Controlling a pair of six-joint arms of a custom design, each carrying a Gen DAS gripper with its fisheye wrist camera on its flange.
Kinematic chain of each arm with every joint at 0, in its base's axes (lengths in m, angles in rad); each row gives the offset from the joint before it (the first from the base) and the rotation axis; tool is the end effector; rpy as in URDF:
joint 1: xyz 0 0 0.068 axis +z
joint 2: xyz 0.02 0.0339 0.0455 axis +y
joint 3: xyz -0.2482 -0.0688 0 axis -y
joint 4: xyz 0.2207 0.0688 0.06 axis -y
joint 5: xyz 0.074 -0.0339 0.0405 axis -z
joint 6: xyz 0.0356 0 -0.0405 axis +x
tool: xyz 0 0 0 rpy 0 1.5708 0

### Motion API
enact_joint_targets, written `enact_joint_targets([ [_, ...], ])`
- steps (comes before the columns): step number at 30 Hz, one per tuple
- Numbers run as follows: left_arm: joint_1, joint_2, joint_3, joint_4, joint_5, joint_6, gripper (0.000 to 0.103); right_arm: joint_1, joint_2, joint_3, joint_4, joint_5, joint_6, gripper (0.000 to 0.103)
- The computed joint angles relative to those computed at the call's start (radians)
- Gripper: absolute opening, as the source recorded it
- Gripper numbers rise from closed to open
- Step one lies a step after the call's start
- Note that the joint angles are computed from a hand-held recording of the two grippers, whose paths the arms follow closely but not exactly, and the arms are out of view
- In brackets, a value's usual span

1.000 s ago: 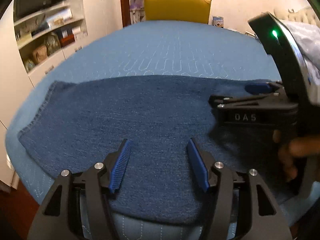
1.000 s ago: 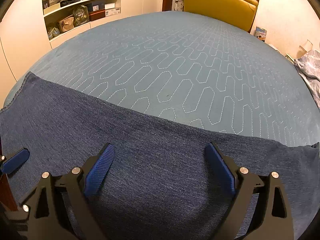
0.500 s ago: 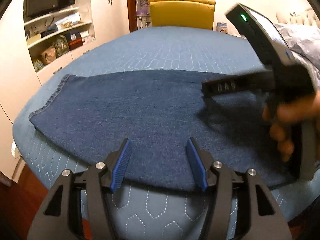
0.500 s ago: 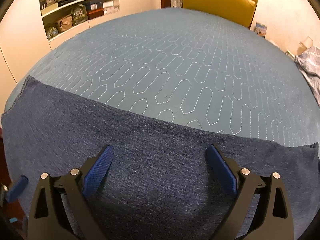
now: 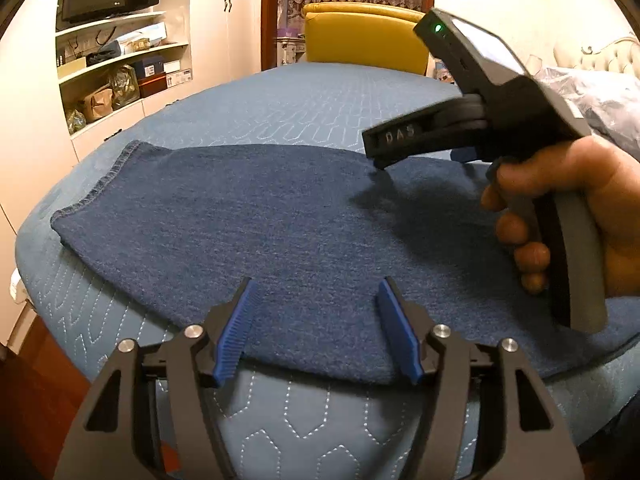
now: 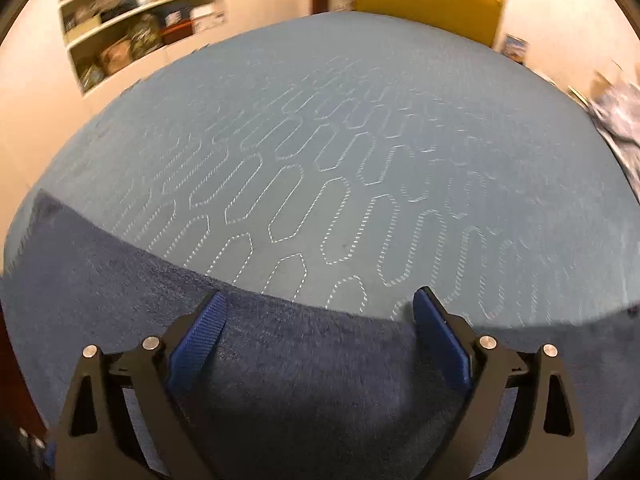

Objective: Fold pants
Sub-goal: 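Grasp the stacked leg cuffs with the left tool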

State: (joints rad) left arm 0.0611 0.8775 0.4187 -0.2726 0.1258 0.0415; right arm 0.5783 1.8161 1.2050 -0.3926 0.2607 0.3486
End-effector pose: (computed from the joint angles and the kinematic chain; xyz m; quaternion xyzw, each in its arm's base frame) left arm 0.1672 0.0058 0.1874 0.0167 0.9116 -0.0365 0.4091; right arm 0.3012 0.1856 0.1854 -0.0730 0.9498 0.0124 0.3039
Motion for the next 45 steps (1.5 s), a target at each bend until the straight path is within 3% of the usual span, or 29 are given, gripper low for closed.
enact_joint_targets([
  [2, 0.165, -0.011, 0.030, -0.070, 0.228, 0.061, 0.069, 0.012, -0.085, -0.070, 0.022, -0.050, 0.092, 0.091],
  [5, 0.542, -0.005, 0.104, -0.197, 0.535, 0.061, 0.069, 0.081, -0.164, -0.157, 0.061, -0.053, 0.153, 0.091],
  [6, 0.668, 0.063, 0.155, -0.225, 0.599, 0.026, 0.068, 0.109, -0.170, -0.176, 0.074, -0.030, 0.161, 0.091],
  [8, 0.917, 0.301, 0.284, -0.342, 0.826, 0.171, 0.068, 0.145, -0.147, -0.202, 0.110, -0.014, 0.171, 0.091],
  [11, 1.063, 0.578, 0.463, -0.385, 0.896, 0.198, 0.066, 0.175, -0.110, -0.222, 0.150, 0.046, 0.154, 0.093],
  [12, 1.083, 0.668, 0.538, -0.430, 0.918, 0.224, 0.064, 0.188, -0.104, -0.223, 0.155, 0.074, 0.154, 0.093],
  [14, 1.103, 0.856, 0.696, -0.621, 0.988, 0.338, 0.058, 0.212, -0.086, -0.225, 0.166, 0.108, 0.160, 0.095],
  [15, 1.105, 0.932, 0.744, -0.653, 1.020, 0.335, 0.056, 0.214, -0.082, -0.223, 0.166, 0.110, 0.161, 0.095],
  [18, 1.092, 1.032, 0.823, -0.688, 1.027, 0.303, 0.055, 0.204, -0.076, -0.223, 0.177, 0.098, 0.159, 0.096],
  [19, 1.083, 1.041, 0.813, -0.649, 1.037, 0.237, 0.055, 0.207, -0.073, -0.222, 0.178, 0.103, 0.160, 0.096],
  [21, 1.083, 1.133, 0.872, -0.730, 1.083, 0.258, 0.051, 0.216, -0.071, -0.230, 0.188, 0.110, 0.167, 0.096],
  [23, 1.089, 1.172, 0.901, -0.742, 1.090, 0.247, 0.045, 0.224, -0.079, -0.249, 0.201, 0.112, 0.174, 0.096],
  [30, 1.079, 1.257, 1.003, -0.811, 1.123, 0.279, 0.045, 0.223, -0.100, -0.278, 0.214, 0.108, 0.172, 0.096],
  [36, 1.089, 1.283, 1.020, -0.826, 1.167, 0.297, 0.044, 0.223, -0.108, -0.289, 0.224, 0.106, 0.169, 0.096],
  [41, 1.043, 1.199, 0.973, -0.821, 1.062, 0.356, 0.043, 0.227, -0.104, -0.277, 0.215, 0.111, 0.171, 0.096],
  [45, 1.048, 1.217, 0.984, -0.820, 1.083, 0.340, 0.040, 0.230, -0.092, -0.262, 0.211, 0.112, 0.173, 0.096],
])
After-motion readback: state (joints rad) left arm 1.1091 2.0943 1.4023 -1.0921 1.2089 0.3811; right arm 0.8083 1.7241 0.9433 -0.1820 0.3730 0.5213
